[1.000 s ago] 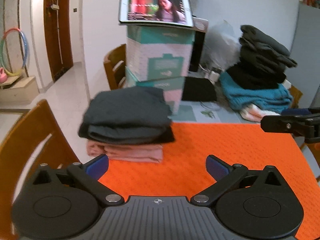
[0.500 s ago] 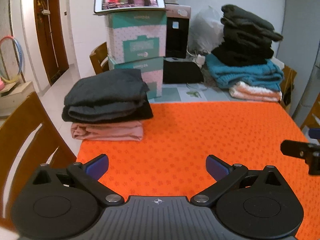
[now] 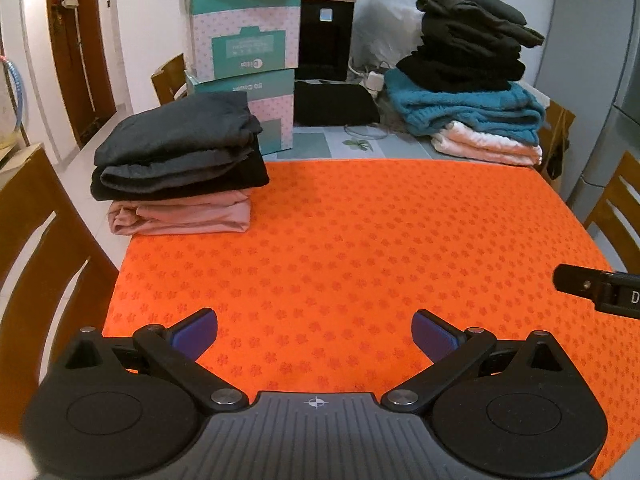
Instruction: Fold clothes
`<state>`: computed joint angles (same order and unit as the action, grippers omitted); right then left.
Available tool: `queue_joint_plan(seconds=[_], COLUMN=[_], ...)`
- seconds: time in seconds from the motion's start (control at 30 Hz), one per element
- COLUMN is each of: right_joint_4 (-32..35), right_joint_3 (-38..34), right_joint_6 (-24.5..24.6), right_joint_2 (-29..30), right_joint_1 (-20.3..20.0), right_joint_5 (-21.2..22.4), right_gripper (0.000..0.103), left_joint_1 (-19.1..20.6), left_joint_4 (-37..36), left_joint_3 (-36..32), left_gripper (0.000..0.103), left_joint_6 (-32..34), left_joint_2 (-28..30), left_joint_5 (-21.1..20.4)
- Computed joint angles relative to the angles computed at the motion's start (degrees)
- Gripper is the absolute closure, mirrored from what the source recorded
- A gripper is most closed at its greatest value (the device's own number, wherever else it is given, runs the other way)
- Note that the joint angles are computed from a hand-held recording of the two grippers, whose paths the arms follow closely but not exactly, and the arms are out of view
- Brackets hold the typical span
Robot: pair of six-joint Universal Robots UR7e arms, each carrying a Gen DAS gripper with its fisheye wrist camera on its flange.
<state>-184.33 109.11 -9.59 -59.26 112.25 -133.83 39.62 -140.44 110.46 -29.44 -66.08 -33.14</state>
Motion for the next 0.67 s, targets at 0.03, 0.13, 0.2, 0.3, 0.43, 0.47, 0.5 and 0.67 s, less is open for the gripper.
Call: queue_joint_plan(seconds=[0.03,0.13,0.2,0.3,0.43,0.47,0.5,0.67], right_joint_4=[0.11,1.23,2.17,2.50,2.09,2.19,2.26,1.99], right_joint_3=[-0.05,-0.08,-0.10,-0.37,-0.85,-0.95,-1.02,-1.24], right_joint_6=[0.06,0.69,1.19,0.61,-0.81,-1.06,-1.30,-2.29], right_joint_2=[0.04,-0.07,-0.20,-0.02,0.43,0.47,0.51,0.71], right_joint_1=[-0.07,-0.29,-0.43,-0.39,-0.11,-0.09,-0.07,0.10], right_joint_5=[-0.40,-0.58,-0.44,-0.22,-0.15,-0.09,-0.04,0.02], right_gripper=[0.000,0.000,0.000,0.000,0.000,0.000,0.000,0.000], left_joint_1=[-0.03,-0.12,-0.13,-0.14,-0.19,-0.21,-0.26,-0.50], left_joint_4=[0.86,3.37,4.77,7.99,7.55,7.08,6.37,4.80], left_joint_3=[-0.12,-0.46,-0.62,-1.20,-0.88,-0.75,-0.56,-0.15], left_gripper=[0.000,0.000,0.000,0.000,0.000,0.000,0.000,0.000], left_joint_6=[-0.78,-3.05,-4.30,-6.60,-6.57,-6.21,-5.73,-4.61], left_joint_2=[0.01,-0.03,-0.14,-0.12,-0.29,-0.29,-0.31,-0.34], left_joint_5=[0.37,1.26,1.52,2.15,2.17,2.18,2.14,2.20])
